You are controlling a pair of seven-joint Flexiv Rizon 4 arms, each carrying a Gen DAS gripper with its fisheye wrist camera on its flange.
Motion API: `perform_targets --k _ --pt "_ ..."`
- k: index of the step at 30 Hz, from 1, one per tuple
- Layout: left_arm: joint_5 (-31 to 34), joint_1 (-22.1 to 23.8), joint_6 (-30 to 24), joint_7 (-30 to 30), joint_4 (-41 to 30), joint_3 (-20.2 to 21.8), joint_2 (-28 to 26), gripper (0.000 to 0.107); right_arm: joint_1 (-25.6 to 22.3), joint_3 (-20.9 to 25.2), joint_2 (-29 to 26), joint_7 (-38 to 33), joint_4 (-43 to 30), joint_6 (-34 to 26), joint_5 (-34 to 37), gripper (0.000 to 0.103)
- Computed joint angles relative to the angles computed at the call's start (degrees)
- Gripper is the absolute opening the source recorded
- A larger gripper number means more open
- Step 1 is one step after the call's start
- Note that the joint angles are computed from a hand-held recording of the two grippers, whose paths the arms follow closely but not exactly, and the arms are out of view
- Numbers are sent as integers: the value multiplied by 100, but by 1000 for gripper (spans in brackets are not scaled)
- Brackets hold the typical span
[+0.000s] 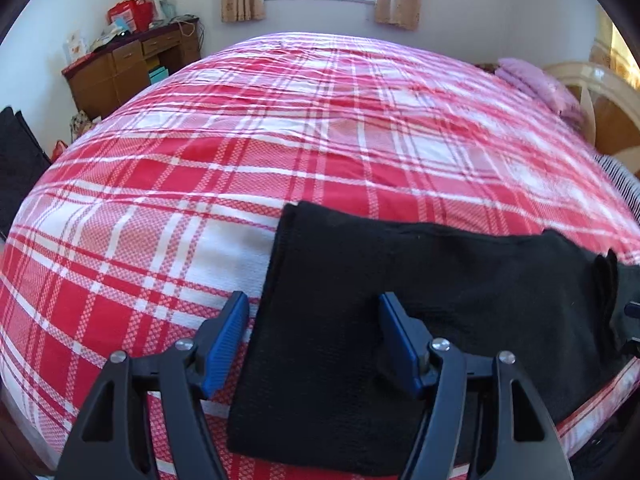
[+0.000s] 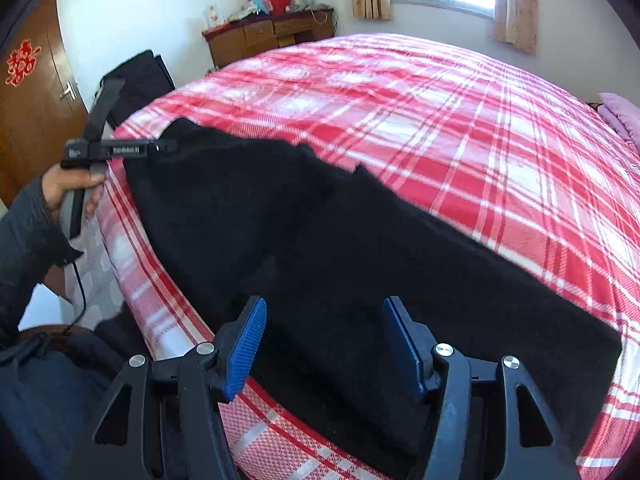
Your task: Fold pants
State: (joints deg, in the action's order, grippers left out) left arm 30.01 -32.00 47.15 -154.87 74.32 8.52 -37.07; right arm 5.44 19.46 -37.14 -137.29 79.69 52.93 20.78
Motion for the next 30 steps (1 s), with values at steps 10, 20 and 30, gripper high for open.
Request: perform_targets --k 10,20,30 --pt "100 -47 209 -117 15 41 -7 46 -40 -7 -52 77 -60 -76 129 62" --pt "174 -197 -75 100 -327 51 -101 24 -40 18 -85 55 -20 38 99 62" --pt "55 -161 655 282 -512 -158 -51 24 -86 11 33 70 66 195 113 62"
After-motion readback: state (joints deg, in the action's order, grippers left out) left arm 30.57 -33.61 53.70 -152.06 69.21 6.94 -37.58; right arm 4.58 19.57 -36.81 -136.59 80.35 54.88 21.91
